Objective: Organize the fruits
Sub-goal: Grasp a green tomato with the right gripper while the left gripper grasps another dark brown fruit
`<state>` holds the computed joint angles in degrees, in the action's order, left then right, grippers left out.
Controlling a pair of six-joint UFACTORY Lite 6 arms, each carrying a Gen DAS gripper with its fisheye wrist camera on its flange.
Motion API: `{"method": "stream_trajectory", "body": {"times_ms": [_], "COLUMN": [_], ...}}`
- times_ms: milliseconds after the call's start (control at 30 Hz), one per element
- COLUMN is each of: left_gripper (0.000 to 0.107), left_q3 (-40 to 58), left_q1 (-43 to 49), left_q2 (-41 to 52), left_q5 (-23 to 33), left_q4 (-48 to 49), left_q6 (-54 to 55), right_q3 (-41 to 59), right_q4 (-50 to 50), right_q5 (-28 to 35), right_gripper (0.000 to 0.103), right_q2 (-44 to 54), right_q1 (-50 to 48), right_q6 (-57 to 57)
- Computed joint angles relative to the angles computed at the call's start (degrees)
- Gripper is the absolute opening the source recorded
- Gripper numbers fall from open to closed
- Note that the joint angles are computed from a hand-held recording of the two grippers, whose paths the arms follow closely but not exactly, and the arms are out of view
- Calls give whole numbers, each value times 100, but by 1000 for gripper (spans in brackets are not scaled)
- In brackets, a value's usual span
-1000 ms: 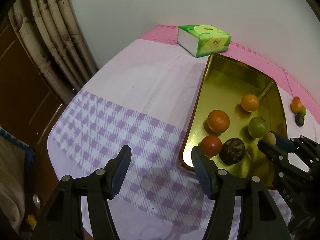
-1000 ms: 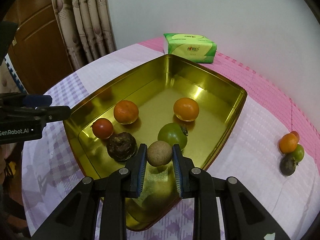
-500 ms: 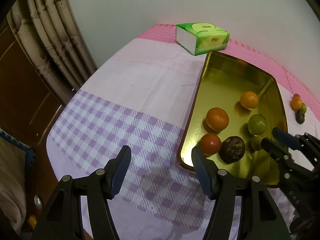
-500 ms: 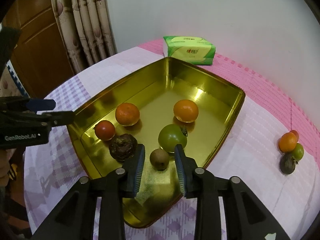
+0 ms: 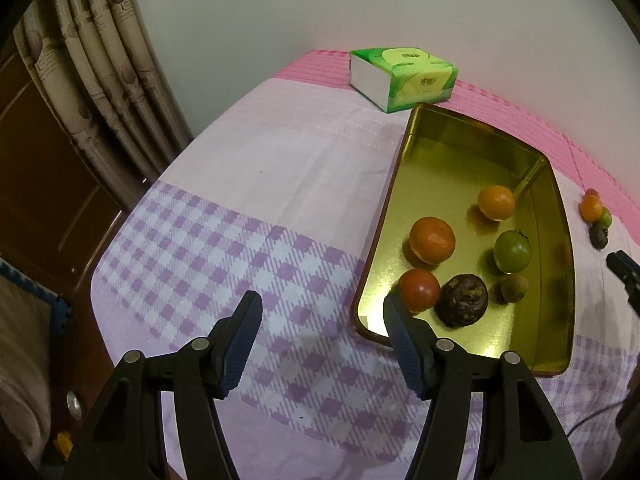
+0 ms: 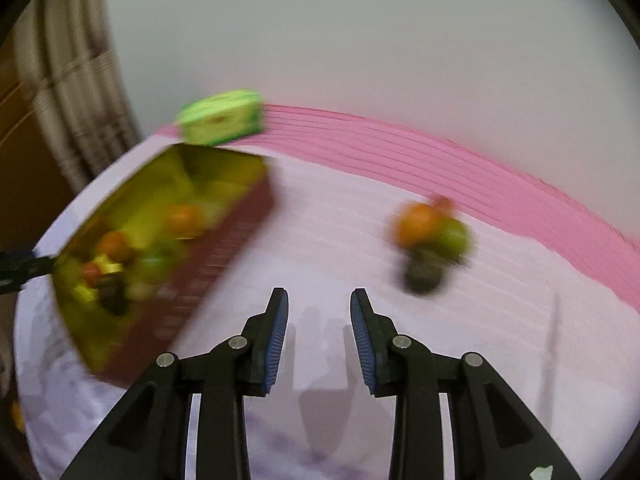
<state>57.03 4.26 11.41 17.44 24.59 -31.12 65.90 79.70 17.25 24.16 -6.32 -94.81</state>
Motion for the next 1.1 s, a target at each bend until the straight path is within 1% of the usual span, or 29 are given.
{"method": "stream_trajectory", "body": {"times_ms": [67,133,167,267,367,467,533,633,767,867,1000,1067,1100], "left_gripper": [64,64,64,64,64,64,64,64,66,67,67,67,67], "left_q3": [-35,-73,-88,-77,-52,98,241,548,1094,1559,2232,2649,2929], "left_q1": [-23,-81,-110,-173,-315,-515,-691,-957,-1352,-1671,-2129,-2361,-2488], "left_q2": [-16,-44,-63,-74,-117,-79,-32,70,375,699,1226,1577,1816], "left_q5": [-58,-134,-159,-250,-249,-131,-7,143,326,458,583,619,647], "left_q4": [33,136,194,-66,70,211,394,283,219,219,-58,-276,-502], "left_q6": [-32,-119,-177,48,-121,-285,-500,-456,-457,-498,-329,-228,-59], "right_q3": [300,717,1011,1810,2621,3370,3793,4073,4876,5266,5344,4888,4495], "right_q4": [-2,-315,-565,-1298,-2042,-2640,-2914,-3020,-3467,-3580,-3441,-3218,-2892], "right_q5": [-28,41,83,286,498,784,985,1157,1530,1748,1887,1621,1422], "right_gripper": [30,30,30,30,30,30,31,32,34,34,32,31,31], "right_q2": [320,675,894,1447,1955,2446,2725,2873,3374,3631,3687,3406,3169], "right_q1": [-362,-647,-780,-1020,-1015,-931,-882,-834,-807,-807,-883,-950,-1041], "right_q6": [40,421,684,1404,2206,2739,2947,3021,3524,3687,3550,3279,2906]}}
